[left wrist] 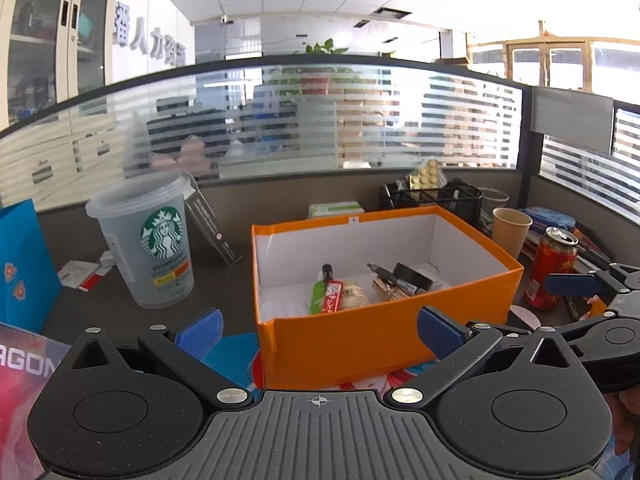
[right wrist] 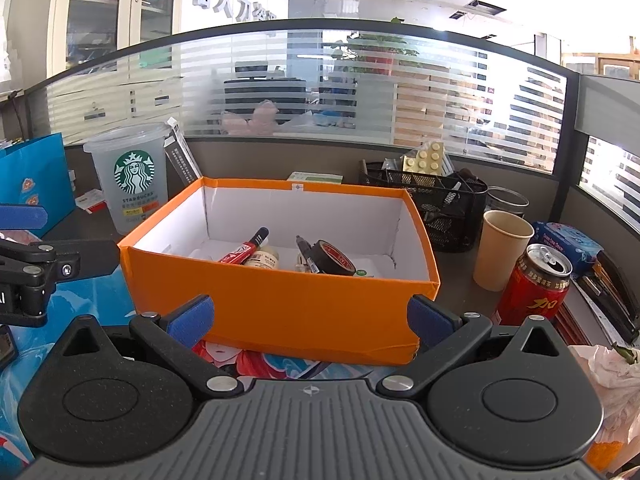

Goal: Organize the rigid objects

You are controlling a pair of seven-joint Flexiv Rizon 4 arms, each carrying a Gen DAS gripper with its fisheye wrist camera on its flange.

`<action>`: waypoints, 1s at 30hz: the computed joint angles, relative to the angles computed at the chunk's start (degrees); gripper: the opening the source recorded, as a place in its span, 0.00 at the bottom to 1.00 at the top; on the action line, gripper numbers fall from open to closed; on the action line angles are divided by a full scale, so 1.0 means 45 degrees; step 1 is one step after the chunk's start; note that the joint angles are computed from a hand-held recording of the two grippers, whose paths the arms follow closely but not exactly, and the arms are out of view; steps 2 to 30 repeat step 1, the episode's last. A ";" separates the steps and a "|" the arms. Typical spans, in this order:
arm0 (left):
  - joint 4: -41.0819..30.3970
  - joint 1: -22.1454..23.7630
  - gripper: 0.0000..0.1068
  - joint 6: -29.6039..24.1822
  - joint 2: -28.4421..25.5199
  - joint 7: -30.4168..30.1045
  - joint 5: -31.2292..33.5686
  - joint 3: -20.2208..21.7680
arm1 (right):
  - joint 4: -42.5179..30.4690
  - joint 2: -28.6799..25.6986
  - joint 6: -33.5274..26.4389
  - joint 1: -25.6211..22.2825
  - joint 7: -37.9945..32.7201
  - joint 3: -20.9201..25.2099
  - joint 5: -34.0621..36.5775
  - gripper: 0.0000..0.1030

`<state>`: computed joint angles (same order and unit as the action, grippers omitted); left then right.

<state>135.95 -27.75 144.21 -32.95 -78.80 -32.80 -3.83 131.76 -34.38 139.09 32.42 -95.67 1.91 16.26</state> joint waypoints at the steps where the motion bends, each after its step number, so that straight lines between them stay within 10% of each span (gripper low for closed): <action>1: -0.0015 -0.0010 0.96 -0.0217 0.0051 0.0076 -0.0112 -0.0021 | -0.0010 -0.0015 -0.0029 -0.0002 -0.0008 -0.0001 -0.0013 1.00; 30: -0.0015 -0.0010 0.96 -0.0217 0.0051 0.0076 -0.0112 -0.0021 | -0.0010 -0.0015 -0.0029 -0.0002 -0.0008 -0.0001 -0.0013 1.00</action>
